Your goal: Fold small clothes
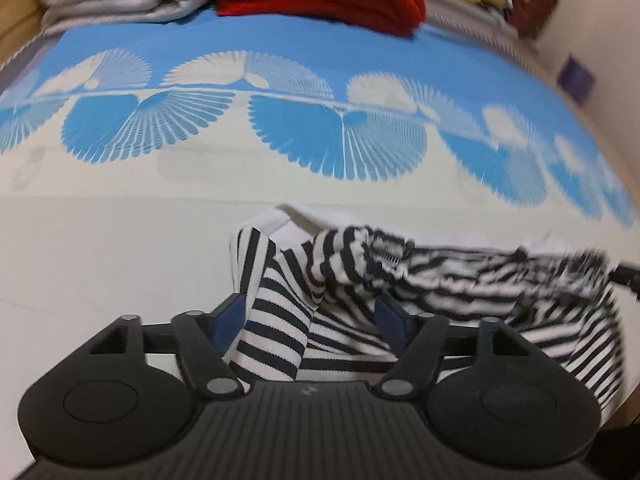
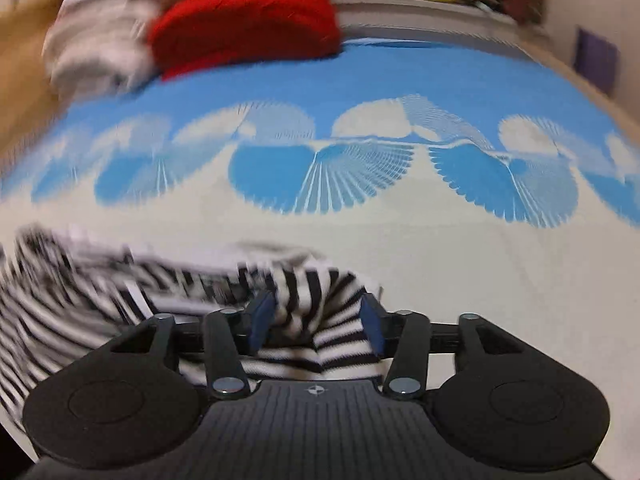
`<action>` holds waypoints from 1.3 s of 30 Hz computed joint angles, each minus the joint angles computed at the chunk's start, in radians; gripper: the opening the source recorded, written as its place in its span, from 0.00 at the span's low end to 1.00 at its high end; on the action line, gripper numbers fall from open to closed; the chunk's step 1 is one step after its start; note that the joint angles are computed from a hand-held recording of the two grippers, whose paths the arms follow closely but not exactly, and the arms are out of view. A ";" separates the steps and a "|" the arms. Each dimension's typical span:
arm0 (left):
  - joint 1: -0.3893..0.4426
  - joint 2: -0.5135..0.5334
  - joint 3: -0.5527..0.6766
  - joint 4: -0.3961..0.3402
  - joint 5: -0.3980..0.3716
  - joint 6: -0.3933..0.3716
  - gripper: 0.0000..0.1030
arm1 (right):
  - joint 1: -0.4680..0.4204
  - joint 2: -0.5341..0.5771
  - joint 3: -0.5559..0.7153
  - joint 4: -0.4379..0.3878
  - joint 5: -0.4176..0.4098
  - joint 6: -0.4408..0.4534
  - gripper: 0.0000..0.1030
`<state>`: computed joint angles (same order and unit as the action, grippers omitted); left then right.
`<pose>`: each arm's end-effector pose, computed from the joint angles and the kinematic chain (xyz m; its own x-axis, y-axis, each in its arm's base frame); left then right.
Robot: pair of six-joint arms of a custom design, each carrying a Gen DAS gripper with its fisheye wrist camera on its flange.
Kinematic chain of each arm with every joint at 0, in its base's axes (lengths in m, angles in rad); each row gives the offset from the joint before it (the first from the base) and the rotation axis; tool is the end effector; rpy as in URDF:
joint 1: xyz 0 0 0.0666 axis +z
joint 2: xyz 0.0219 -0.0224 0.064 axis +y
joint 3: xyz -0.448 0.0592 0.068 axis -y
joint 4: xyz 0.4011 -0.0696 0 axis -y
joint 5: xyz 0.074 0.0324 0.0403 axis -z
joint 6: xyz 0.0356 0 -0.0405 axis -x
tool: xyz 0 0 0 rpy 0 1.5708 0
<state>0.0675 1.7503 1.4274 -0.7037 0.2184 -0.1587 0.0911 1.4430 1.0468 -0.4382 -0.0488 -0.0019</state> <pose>0.6045 0.0327 0.3388 -0.8356 0.0981 -0.5405 0.1804 0.9784 -0.1012 0.4736 0.0446 0.3475 -0.7381 -0.0655 -0.6715 -0.1221 0.9918 0.0374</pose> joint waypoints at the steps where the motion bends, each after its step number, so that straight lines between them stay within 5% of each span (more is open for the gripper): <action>1: -0.009 0.010 0.006 -0.009 -0.017 -0.013 0.78 | 0.013 0.008 0.003 0.000 0.028 0.051 0.50; 6: -0.058 0.055 0.040 0.003 -0.093 -0.049 0.79 | 0.066 0.052 0.001 0.038 0.133 0.263 0.50; 11: -0.093 0.097 0.069 0.053 -0.125 -0.097 0.77 | 0.093 0.076 -0.001 0.138 0.196 0.336 0.48; 13: -0.094 0.110 0.075 0.083 -0.100 -0.124 0.59 | 0.088 0.091 0.012 0.161 0.188 0.328 0.44; 14: -0.093 0.117 0.084 0.082 -0.083 -0.130 0.50 | 0.083 0.100 0.023 0.162 0.171 0.318 0.31; 16: -0.083 0.132 0.108 0.066 -0.042 -0.134 0.09 | 0.071 0.119 0.051 0.147 0.131 0.292 0.11; 18: -0.067 0.112 0.083 0.197 -0.066 -0.061 0.08 | 0.054 0.124 0.067 0.178 0.096 0.222 0.03; 20: -0.032 0.103 0.078 0.298 -0.043 0.109 0.07 | 0.033 0.116 0.072 0.263 0.064 0.086 0.03; 22: -0.005 0.133 0.126 0.253 0.023 0.212 0.07 | 0.020 0.123 0.085 0.312 0.053 -0.019 0.02; 26: -0.038 0.182 0.180 0.160 -0.062 0.112 0.07 | 0.039 0.204 0.177 0.190 0.109 -0.045 0.02; 33: -0.037 0.263 0.264 0.059 -0.064 0.156 0.08 | 0.060 0.314 0.280 0.046 0.174 -0.037 0.02; 36: -0.050 0.296 0.292 -0.001 -0.095 0.134 0.19 | 0.065 0.353 0.308 -0.039 0.172 -0.044 0.04; 39: -0.068 0.272 0.276 0.011 -0.165 0.112 0.46 | 0.069 0.354 0.308 -0.056 0.199 -0.069 0.21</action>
<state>-0.0007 2.0222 1.7033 -0.6926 0.0536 -0.0470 0.1596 1.7966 1.3545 -0.4945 0.1503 -0.0709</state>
